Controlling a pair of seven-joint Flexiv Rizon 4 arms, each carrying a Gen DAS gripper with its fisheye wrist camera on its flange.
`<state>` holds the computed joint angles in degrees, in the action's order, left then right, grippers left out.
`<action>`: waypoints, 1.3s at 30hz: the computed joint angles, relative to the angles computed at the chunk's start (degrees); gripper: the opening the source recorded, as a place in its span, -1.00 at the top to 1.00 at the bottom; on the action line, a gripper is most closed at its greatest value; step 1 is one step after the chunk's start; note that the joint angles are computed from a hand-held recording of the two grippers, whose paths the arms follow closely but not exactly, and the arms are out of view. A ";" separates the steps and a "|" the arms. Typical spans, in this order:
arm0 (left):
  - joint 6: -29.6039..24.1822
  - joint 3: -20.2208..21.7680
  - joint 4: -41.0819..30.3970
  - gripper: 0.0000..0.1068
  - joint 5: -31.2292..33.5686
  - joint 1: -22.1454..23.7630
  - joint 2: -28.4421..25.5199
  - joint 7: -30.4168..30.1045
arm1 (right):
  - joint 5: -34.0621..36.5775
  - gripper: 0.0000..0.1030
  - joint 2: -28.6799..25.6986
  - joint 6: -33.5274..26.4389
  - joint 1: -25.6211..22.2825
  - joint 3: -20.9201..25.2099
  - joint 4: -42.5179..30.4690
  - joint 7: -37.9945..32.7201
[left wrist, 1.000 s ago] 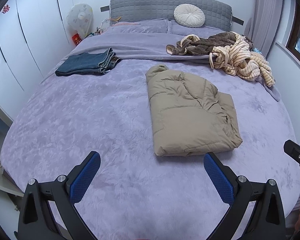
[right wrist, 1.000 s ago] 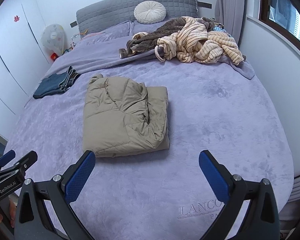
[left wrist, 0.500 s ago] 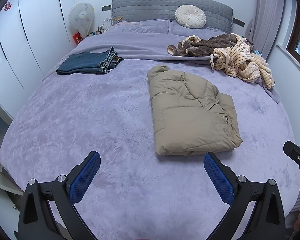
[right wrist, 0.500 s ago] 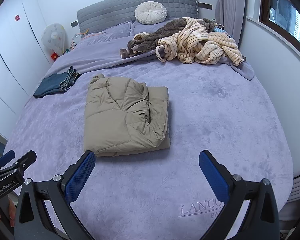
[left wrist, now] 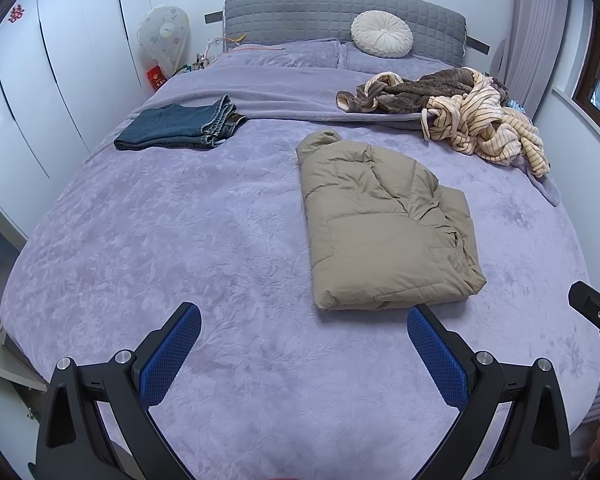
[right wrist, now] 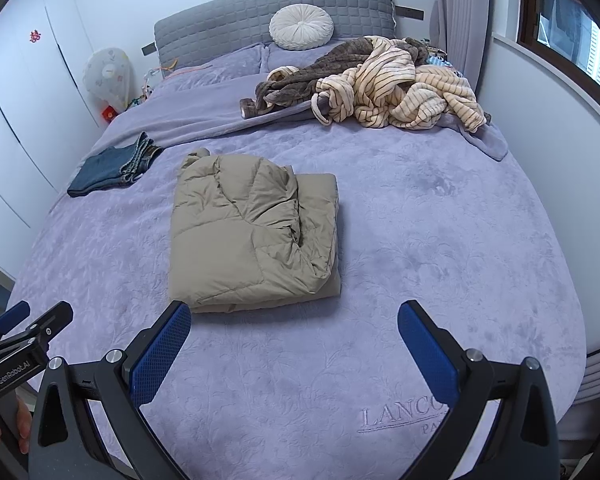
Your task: Fold large clothes
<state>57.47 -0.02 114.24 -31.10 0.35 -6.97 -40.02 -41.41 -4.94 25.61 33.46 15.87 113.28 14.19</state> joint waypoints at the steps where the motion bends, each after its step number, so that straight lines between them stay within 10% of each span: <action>1: -0.08 -0.01 -0.05 -0.93 0.01 -0.01 -0.05 -0.06 | -0.02 -1.00 -0.02 -0.06 0.03 0.02 -0.02 0.08; 39: 0.96 0.29 0.14 -0.93 0.92 0.26 0.42 -1.33 | -0.33 -1.00 -0.60 -0.63 0.75 0.05 -0.37 1.27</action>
<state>58.43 0.27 114.38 -30.18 0.62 -6.55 -41.35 -41.74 -5.54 24.98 34.21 15.92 112.91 15.46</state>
